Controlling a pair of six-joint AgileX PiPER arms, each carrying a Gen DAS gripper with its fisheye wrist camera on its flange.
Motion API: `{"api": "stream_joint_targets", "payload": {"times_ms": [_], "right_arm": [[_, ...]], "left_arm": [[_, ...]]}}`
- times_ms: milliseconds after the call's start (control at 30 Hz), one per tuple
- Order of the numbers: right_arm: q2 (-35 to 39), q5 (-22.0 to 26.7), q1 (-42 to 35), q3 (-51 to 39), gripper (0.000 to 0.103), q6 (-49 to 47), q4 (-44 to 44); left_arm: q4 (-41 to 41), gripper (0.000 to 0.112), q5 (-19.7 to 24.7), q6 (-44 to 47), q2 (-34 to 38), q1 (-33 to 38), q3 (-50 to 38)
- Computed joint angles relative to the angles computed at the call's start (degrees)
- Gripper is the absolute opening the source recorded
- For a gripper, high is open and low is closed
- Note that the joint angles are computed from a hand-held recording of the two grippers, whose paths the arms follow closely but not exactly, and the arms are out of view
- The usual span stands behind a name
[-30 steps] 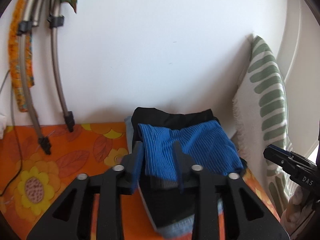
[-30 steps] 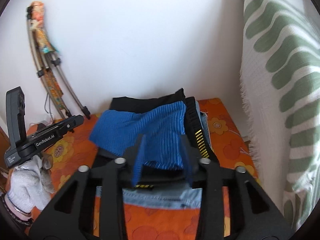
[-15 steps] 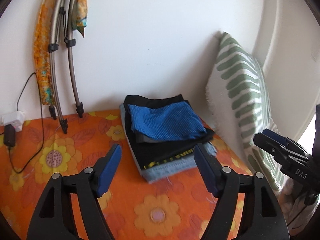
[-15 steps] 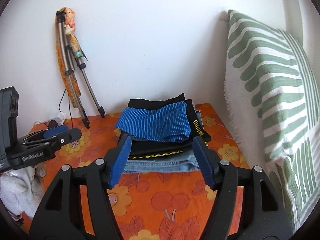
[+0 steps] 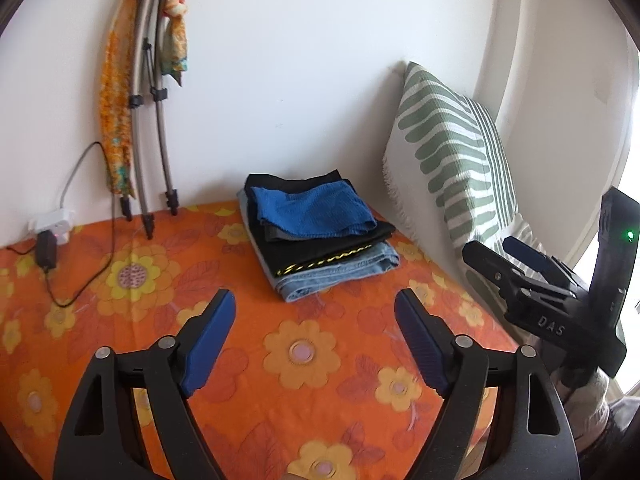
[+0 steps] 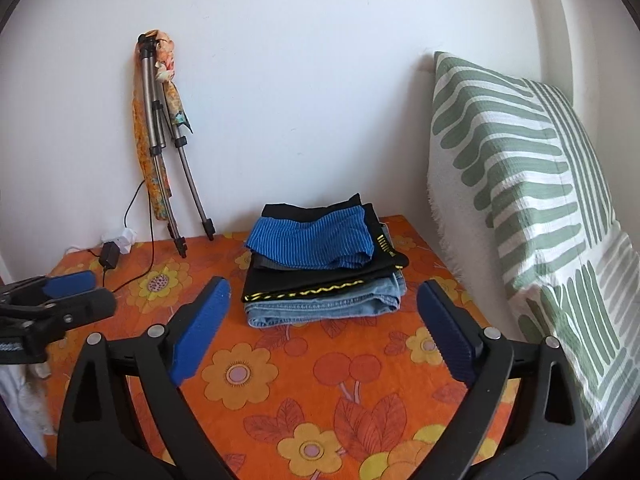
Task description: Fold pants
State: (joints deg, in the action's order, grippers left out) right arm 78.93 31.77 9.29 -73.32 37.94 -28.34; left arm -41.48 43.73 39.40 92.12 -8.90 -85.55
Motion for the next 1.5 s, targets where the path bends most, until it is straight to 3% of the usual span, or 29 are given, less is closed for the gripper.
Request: {"api": "stream_joint_targets", "payload": {"times_ms": [200,333,467,667,833,1500], "right_arm": [[-1.9,1.5,6.2,4.7,0.103,14.4,-12.8],[-1.9,1.7,8.4,6.8,0.103,17.7,-13.5],[-1.5,4.0,11.5,7.3,0.103,19.8,-15.8],[-1.5,6.4,15.9,8.3,0.103,24.7,-22.0],[-0.1,3.5,13.9,7.6,0.103,18.0,-14.1],[-0.4,2.9,13.3,8.6,0.103,18.1,-14.9]], "left_arm": [[-0.5,0.083,-2.7,7.0,-5.3,1.6,9.2],[-4.9,0.083,-6.4,14.4,-8.0,3.3,15.9],[-3.9,0.083,-9.2,16.9,-8.7,3.7,18.3],[-6.4,0.083,-8.0,17.8,-7.9,7.3,18.6],[-5.1,0.083,-8.7,15.8,-7.7,7.7,18.4],[0.0,0.083,-9.9,11.6,-7.8,5.4,19.0]]}}
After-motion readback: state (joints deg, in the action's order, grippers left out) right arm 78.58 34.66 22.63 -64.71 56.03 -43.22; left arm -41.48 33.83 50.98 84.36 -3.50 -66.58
